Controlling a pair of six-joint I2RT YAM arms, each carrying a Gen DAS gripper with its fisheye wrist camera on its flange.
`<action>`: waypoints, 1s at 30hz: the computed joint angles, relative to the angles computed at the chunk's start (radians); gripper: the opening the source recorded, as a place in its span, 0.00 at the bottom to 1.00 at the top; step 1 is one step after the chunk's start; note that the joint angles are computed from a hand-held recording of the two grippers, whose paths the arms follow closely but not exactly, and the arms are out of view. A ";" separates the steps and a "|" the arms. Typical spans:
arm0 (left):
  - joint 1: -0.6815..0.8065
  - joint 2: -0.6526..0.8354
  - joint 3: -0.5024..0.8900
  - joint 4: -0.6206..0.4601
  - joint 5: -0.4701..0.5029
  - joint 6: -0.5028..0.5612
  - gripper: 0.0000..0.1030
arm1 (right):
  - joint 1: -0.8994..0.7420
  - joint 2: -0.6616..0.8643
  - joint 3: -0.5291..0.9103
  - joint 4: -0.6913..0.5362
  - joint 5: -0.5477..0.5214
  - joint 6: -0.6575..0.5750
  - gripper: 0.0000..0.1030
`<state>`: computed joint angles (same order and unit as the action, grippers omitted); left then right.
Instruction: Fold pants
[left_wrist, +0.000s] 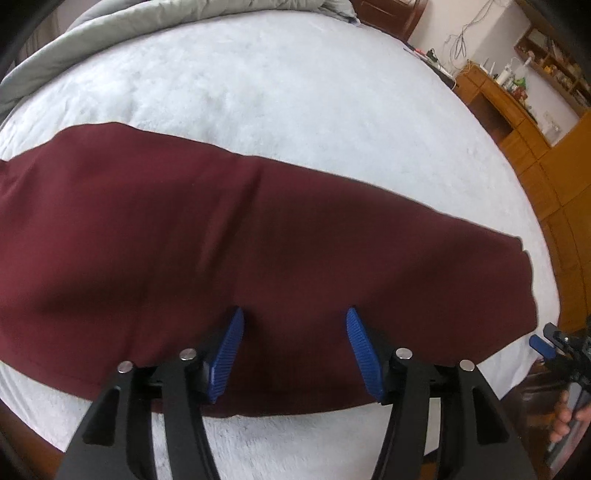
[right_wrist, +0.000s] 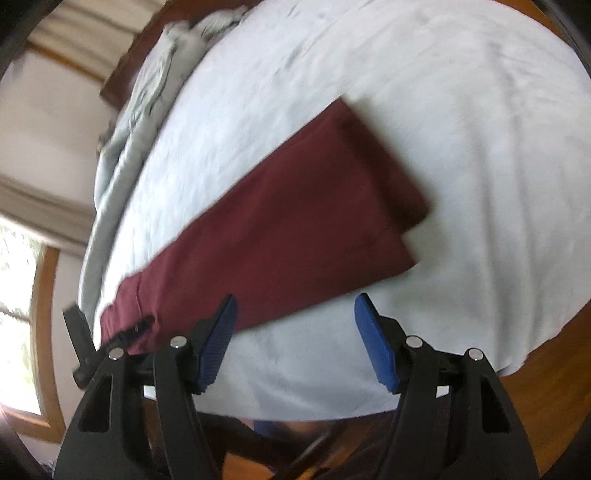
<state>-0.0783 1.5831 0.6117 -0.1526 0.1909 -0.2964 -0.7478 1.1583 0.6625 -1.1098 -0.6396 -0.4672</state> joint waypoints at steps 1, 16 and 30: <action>0.030 -0.022 -0.019 0.012 0.044 -0.015 0.57 | -0.010 0.007 0.006 0.004 -0.001 -0.004 0.64; -0.070 0.007 0.002 -0.015 -0.080 -0.025 0.80 | -0.062 0.230 0.127 0.076 0.002 -0.036 0.71; -0.065 0.003 0.031 -0.053 -0.059 -0.047 0.82 | 0.040 0.128 0.095 0.046 0.023 -0.130 0.22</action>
